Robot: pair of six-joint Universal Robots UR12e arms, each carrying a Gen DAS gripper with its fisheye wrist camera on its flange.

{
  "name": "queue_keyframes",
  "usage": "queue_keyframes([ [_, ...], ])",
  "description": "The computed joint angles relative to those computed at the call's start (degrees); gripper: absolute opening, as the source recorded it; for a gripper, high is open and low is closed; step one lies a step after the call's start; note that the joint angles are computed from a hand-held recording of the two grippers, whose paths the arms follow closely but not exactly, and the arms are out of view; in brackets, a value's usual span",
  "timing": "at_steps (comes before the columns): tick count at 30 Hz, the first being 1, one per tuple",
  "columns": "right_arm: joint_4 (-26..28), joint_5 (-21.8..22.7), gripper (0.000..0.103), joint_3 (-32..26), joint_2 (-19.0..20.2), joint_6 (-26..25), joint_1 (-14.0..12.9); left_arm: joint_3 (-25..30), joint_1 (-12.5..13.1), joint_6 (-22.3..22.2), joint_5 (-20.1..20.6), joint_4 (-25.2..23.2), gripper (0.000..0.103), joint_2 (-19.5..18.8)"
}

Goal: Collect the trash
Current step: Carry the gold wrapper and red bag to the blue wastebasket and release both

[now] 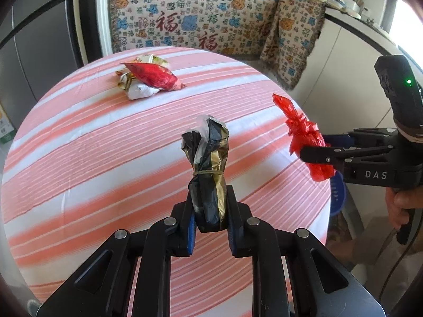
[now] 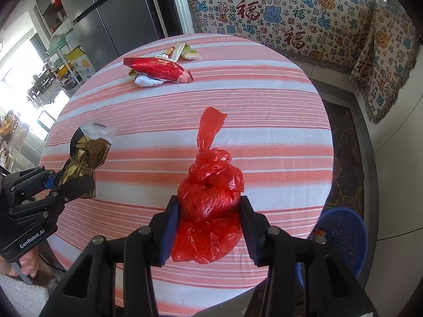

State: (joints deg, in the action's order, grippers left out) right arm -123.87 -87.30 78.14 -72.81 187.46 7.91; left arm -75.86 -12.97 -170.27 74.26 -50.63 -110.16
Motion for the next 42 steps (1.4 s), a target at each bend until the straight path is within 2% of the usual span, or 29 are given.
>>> queue_keyframes([
  [6, -1.95, -2.24, 0.045, 4.58, -3.87, 0.4, -2.56, 1.48, -2.19, 1.49, -3.6, -0.71, 0.018, -0.53],
  [12, -3.17, -5.66, 0.045, 11.02, -8.95, 2.24, -7.14, 5.06, -5.74, 2.5, -7.5, -2.78, 0.018, -2.72],
  [18, -3.95, -6.37, 0.045, 15.86, -12.46, 4.29, -11.94, 9.91, -9.72, 3.81, -9.86, -6.36, 0.018, -6.14],
  [23, -4.87, -5.57, 0.045, 18.92, -13.85, 5.59, -15.18, 13.47, -11.71, 3.19, -11.52, -9.18, 0.018, -8.94],
  [28, -7.36, -5.29, 0.045, 22.4, -14.42, 6.57, -17.51, 16.24, -13.38, 3.14, -10.63, -11.8, 0.018, -11.37],
  [33, -8.51, -2.4, 0.045, 25.2, -14.87, 7.07, -20.0, 18.4, -15.14, 4.17, -8.81, -13.9, 0.018, -13.51],
  [42, -9.29, 1.15, 0.045, 26.86, -14.99, 8.05, -22.16, 22.43, -16.8, 4.25, -7.24, -17.24, 0.018, -17.2],
])
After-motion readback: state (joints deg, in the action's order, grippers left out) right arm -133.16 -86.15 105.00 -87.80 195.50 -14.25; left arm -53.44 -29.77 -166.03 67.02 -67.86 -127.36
